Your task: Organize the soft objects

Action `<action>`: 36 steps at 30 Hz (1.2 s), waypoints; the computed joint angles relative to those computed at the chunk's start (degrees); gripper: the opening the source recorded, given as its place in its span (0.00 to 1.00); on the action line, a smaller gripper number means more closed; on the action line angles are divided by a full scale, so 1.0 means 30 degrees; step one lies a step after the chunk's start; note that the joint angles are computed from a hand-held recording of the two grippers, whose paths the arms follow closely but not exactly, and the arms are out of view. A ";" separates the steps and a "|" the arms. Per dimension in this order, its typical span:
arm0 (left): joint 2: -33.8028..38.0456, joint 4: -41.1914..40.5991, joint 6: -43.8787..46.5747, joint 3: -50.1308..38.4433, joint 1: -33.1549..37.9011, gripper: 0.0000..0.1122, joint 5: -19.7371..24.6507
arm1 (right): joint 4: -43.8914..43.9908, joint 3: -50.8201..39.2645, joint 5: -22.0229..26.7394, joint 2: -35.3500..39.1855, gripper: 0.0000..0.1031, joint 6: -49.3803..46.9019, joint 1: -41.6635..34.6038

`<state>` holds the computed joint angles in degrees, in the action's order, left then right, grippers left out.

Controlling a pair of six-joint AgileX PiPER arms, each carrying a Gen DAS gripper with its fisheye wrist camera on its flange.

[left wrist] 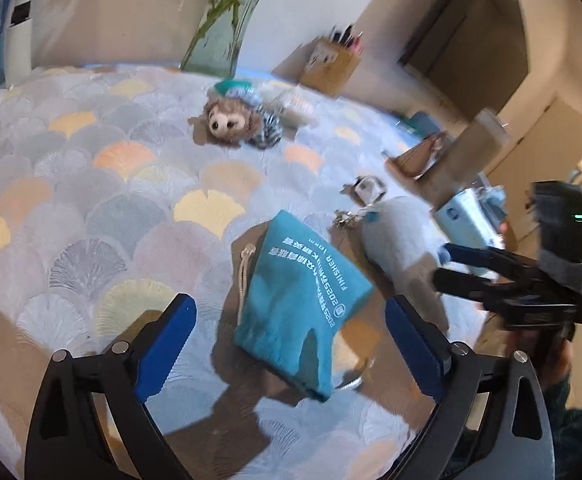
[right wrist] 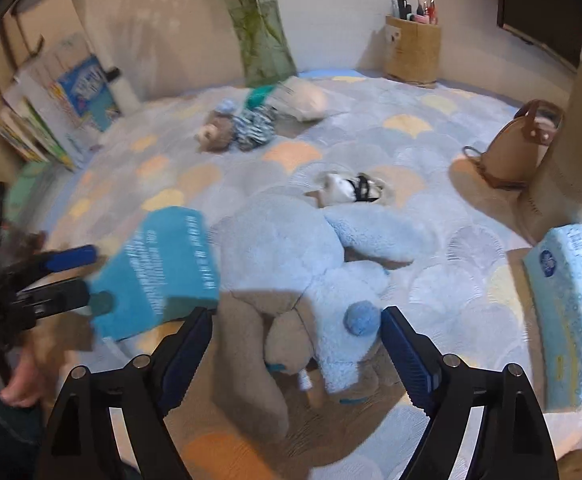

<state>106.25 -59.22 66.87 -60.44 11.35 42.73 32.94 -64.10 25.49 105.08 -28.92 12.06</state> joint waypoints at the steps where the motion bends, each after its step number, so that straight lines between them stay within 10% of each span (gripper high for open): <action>1: 0.0199 0.0909 -0.1370 -0.0337 -0.0591 0.85 -0.0529 | 0.1897 0.0228 0.0416 -0.0225 0.82 -0.1910 -0.0562; 8: 0.0867 0.1408 -0.3065 -0.0441 -0.2870 0.63 -0.3356 | 0.3741 0.1249 -0.0067 -0.0923 0.91 -0.4968 -0.1441; 12: 0.0714 0.1088 -0.2376 -0.0181 -0.3173 0.19 -0.3746 | 0.6646 0.1052 0.0302 0.0294 0.91 -0.7642 -0.2113; 14: 0.0560 0.0265 -0.1323 0.0223 -0.3222 0.14 -0.3961 | 0.7471 0.0706 0.0416 0.1118 0.91 -0.8138 -0.2368; 23: 0.0291 -0.1623 0.0561 0.0857 -0.3288 0.12 -0.4170 | 1.1436 0.0825 0.1430 0.2117 0.94 -1.1493 -0.2274; 29: -0.0342 -0.3057 0.2094 0.1673 -0.3330 0.11 -0.4498 | 1.1739 0.1282 0.0438 0.1862 0.50 -1.2129 -0.1381; 36: -0.1151 -0.3784 0.2807 0.2058 -0.3084 0.11 -0.4257 | 1.3892 0.2273 0.0521 0.0690 0.39 -1.4268 -0.1610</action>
